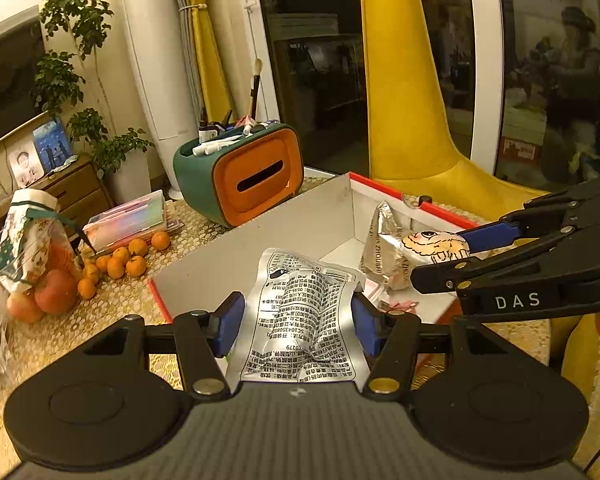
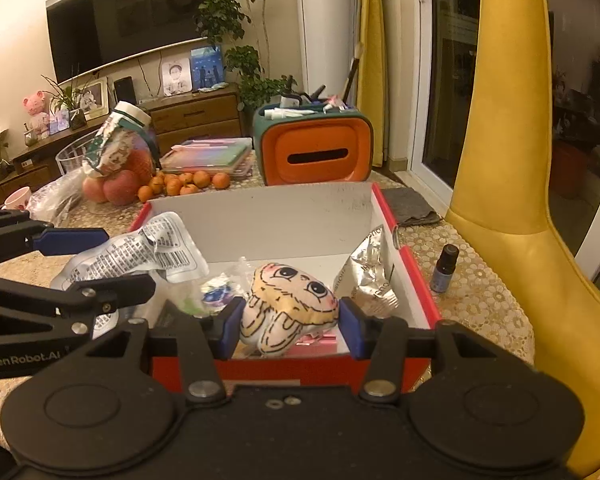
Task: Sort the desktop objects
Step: 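Carry the silver sachet and plush doll with both grippers over the box, then lower both grippers into the box and release the sachet and doll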
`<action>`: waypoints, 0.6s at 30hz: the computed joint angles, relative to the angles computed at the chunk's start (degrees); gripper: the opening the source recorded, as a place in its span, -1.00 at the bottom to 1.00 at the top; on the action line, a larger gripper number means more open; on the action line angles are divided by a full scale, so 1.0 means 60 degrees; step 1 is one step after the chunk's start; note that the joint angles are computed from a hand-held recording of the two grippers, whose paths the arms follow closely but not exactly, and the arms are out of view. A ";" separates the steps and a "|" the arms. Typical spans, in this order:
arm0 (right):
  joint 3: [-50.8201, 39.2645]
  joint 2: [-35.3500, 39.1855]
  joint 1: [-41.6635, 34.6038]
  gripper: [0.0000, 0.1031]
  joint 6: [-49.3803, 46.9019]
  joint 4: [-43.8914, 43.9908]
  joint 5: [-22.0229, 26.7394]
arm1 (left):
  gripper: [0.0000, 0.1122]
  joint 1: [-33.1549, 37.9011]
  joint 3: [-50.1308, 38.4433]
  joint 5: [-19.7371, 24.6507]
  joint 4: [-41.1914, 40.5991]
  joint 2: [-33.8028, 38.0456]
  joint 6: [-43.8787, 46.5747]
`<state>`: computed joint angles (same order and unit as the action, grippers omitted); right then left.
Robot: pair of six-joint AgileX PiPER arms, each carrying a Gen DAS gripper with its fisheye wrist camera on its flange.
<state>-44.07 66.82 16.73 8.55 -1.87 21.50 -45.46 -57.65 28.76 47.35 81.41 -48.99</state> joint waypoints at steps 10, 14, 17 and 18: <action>-0.0823 0.1710 -0.0406 -0.04 -0.1249 0.1105 -0.0341 | 0.02 0.1239 -0.1696 -0.0122 -0.2630 0.1813 0.2665; -0.1092 0.2281 -0.0547 -0.04 -0.1496 0.1184 -0.0441 | 0.02 0.1459 -0.2193 -0.0041 -0.2960 0.2324 0.3224; -0.1293 0.2659 -0.0602 -0.04 -0.1708 0.1230 -0.0427 | 0.02 0.1610 -0.2501 0.0026 -0.3228 0.2618 0.3534; -0.1344 0.2764 -0.0601 -0.04 -0.1720 0.1186 -0.0413 | 0.02 0.1677 -0.2624 0.0059 -0.3415 0.2729 0.3706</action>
<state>-52.13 83.40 13.12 -1.77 5.25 19.02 -35.40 -73.40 29.12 26.86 97.78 -26.75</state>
